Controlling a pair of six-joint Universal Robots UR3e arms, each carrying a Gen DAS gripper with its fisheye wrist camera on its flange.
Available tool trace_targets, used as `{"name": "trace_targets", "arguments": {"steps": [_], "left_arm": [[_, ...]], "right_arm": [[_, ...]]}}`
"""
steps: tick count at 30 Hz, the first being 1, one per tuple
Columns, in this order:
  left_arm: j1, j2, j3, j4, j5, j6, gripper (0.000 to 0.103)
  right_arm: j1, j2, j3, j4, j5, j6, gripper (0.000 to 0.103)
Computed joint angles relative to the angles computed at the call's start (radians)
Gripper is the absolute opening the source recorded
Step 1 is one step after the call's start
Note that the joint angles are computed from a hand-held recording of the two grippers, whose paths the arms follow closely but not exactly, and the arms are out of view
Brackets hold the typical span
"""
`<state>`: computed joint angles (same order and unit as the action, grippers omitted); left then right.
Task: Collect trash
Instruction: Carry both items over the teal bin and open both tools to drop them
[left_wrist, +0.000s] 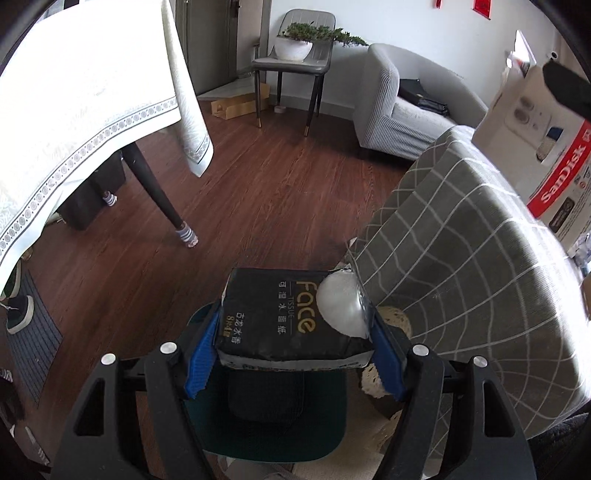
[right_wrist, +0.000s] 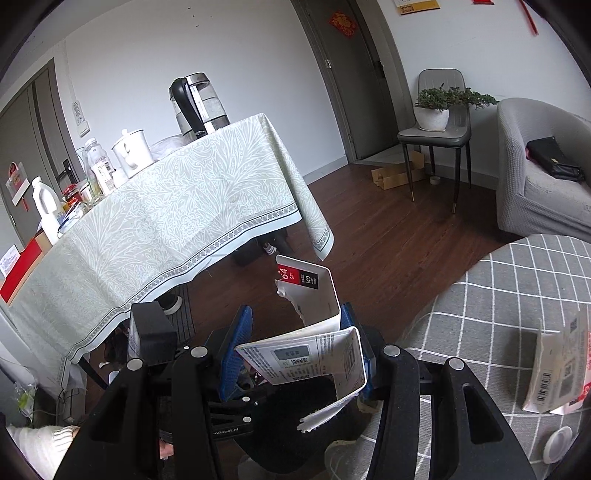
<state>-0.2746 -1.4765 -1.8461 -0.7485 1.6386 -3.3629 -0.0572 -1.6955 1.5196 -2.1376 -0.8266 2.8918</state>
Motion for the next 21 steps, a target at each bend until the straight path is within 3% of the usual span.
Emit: {"name": "trace_targets", "arguments": {"steps": [11,21], "left_arm": [[0.147,0.028,-0.112,-0.129,-0.123,0.085,0.075],[0.207,0.049,-0.185,-0.163,-0.131,0.174,0.081]], "right_arm": [[0.166,0.154,-0.084,-0.072,-0.107,0.099,0.050],[0.251,0.275,-0.149,-0.062,-0.177,0.144,0.050]]}}
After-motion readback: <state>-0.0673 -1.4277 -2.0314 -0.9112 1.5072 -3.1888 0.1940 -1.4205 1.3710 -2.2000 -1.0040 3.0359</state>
